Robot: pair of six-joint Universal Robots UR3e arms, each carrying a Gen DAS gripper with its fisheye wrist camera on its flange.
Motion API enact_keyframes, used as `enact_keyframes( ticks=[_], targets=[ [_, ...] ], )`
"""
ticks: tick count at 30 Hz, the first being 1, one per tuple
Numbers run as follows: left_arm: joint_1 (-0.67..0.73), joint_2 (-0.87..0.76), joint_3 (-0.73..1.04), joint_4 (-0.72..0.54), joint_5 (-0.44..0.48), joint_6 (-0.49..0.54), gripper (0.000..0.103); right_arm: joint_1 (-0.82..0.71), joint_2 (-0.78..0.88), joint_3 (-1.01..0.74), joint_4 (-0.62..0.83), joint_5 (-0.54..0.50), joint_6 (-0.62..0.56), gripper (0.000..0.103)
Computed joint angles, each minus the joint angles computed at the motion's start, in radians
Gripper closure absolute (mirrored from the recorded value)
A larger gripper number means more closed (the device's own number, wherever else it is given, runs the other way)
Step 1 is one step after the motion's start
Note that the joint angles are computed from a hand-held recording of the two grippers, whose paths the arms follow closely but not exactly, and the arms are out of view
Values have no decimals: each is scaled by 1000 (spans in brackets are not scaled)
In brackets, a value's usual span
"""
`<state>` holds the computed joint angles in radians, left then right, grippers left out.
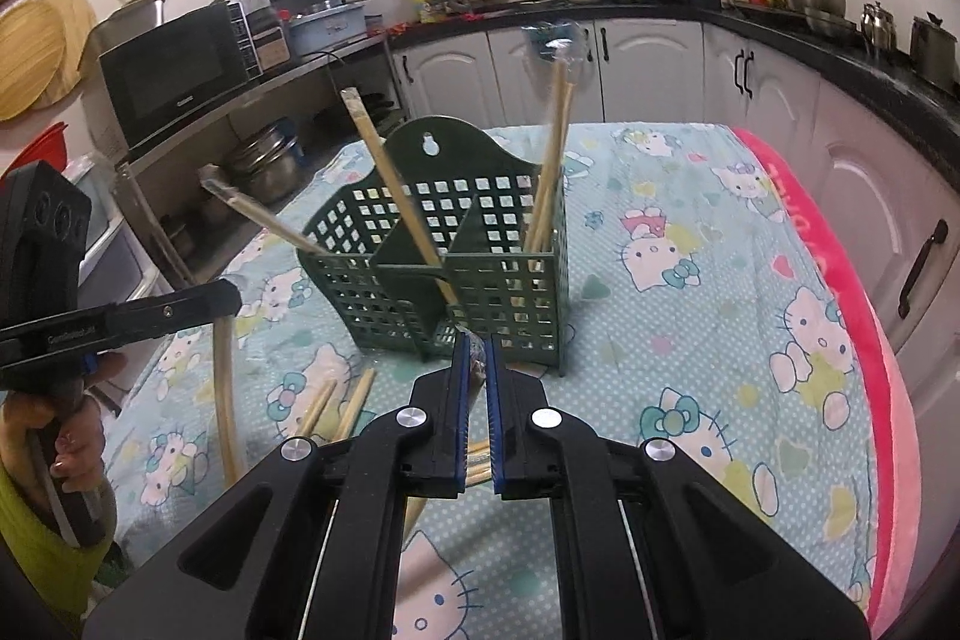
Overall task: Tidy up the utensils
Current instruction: 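Lift the held chopsticks with both tools and carry them above the green caddy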
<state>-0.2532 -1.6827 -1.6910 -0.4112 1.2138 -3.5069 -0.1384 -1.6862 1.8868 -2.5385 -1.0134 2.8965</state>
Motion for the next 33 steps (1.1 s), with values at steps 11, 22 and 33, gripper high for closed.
enact_keyframes(
  ticks=[11,22,33],
  targets=[
    [-45,-15,74,-2,10,7,99,0,-62,4,25,41,-18,98],
    [-69,-51,176,-3,21,-4,99,6,-82,-27,13,59,-7,99],
    [-88,-110,312,-22,35,0,99,-4,-80,-75,-17,72,22,99]
  ],
)
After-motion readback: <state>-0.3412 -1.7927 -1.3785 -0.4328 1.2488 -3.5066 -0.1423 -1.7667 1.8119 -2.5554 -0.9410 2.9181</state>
